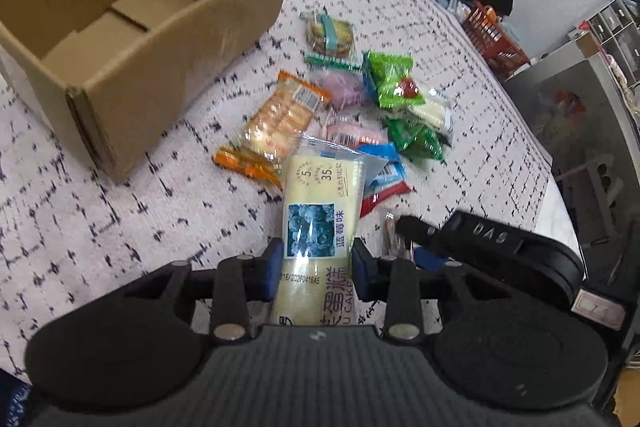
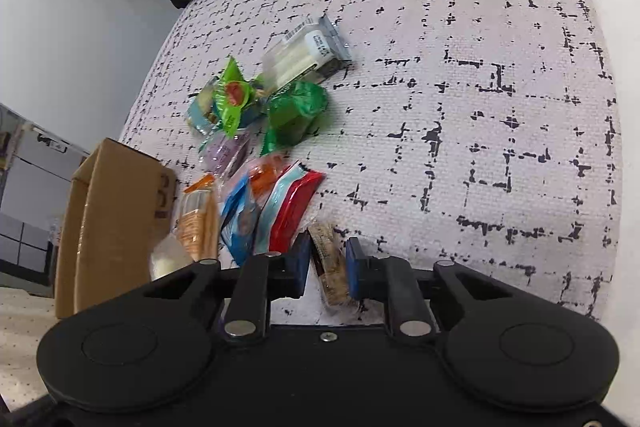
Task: Organize snacks
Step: 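Grasp the small clear packet with the right tool while the left tool lifts the wafer bar, then carry the wafer bar into the box with the left tool while the right tool follows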
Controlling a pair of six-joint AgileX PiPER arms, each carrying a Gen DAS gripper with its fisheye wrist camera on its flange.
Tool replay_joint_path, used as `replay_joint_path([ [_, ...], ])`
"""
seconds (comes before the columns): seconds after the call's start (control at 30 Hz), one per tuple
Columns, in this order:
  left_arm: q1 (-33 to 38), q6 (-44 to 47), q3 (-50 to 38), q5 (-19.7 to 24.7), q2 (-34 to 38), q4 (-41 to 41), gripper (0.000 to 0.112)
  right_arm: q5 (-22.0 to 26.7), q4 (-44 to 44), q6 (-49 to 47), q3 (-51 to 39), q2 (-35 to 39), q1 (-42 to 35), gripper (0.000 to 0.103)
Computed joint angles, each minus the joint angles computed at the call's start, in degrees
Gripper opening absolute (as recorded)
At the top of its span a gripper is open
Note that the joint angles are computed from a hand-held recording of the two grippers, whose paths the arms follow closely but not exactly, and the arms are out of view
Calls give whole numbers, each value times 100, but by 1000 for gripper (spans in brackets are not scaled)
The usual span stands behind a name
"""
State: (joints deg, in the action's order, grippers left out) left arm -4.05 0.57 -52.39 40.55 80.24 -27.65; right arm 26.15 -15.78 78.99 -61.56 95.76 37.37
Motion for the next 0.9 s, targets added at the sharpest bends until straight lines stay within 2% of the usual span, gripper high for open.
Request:
replay_joint_path([
  [0.2,293,354,-18,157,-240,-255,34,205,-777,775,17,-242,272,12],
  [0.37,667,814,71,294,-444,-577,34,592,-668,673,-237,-206,400,15],
  [0.4,749,919,96,328,-462,-641,34,691,-517,504,-345,-137,399,21],
  [0.43,820,1013,112,365,-463,-705,34,788,-344,293,-467,-46,389,37],
  [0.5,944,1204,153,424,-476,-803,34,1106,-454,295,-735,140,480,56],
  [0.57,1044,1317,194,448,-492,-827,34,1371,-644,326,-934,263,583,56],
  [0.7,1290,1510,174,579,-417,-982,34,1749,-93,-314,-1302,611,467,54],
  [0.77,1369,1594,156,613,-404,-1064,34,2032,-30,-470,-1545,811,476,40],
  [0.8,1393,1637,156,628,-404,-1099,34,2219,-62,-500,-1677,894,513,22],
  [0.83,1422,1688,154,647,-399,-1143,34,2313,-49,-525,-1749,934,529,21],
  [0.9,1444,1757,143,686,-402,-1202,34,2203,-59,-473,-1666,863,562,20],
])
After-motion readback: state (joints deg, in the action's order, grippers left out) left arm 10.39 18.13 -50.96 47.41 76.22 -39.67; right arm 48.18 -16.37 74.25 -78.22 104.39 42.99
